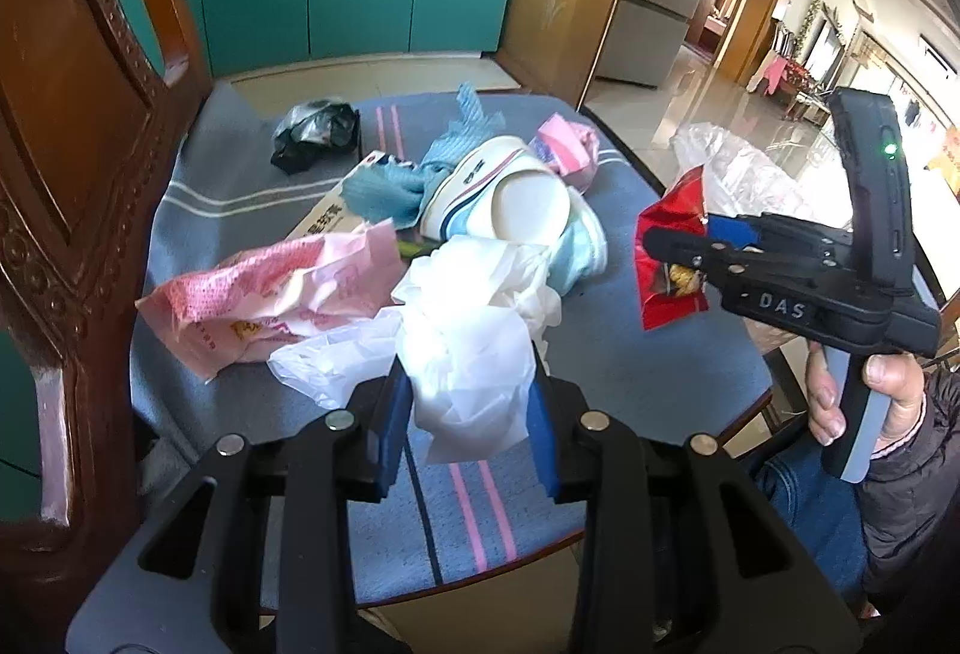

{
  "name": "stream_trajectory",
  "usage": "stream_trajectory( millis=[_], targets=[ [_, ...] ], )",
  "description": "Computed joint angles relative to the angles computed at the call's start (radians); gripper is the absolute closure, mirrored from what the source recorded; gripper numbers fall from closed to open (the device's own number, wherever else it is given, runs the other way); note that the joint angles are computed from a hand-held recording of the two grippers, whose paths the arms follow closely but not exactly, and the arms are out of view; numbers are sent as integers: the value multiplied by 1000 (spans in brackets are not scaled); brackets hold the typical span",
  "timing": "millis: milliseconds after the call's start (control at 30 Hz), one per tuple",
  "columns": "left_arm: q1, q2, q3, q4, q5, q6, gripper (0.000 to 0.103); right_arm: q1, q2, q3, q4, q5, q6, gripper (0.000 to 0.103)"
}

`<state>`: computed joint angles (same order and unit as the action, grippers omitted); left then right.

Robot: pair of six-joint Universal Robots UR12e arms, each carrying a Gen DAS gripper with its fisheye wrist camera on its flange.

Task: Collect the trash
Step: 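Open the right tool over the basket while the left tool drops the white bag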

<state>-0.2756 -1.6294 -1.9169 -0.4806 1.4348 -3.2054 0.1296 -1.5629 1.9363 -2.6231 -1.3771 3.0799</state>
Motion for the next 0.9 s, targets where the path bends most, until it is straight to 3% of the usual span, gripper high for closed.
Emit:
stream_trajectory(
  millis=[533,700,900],
  targets=[
    [10,18,-28,108,-39,-17,67,2,-8,15,-57,-17,11,60],
    [15,26,-39,159,-49,-35,67,-35,-36,38,-152,20,61,60],
    [24,12,-5,156,-126,-58,67,-99,-67,64,-245,16,147,60]
  ],
)
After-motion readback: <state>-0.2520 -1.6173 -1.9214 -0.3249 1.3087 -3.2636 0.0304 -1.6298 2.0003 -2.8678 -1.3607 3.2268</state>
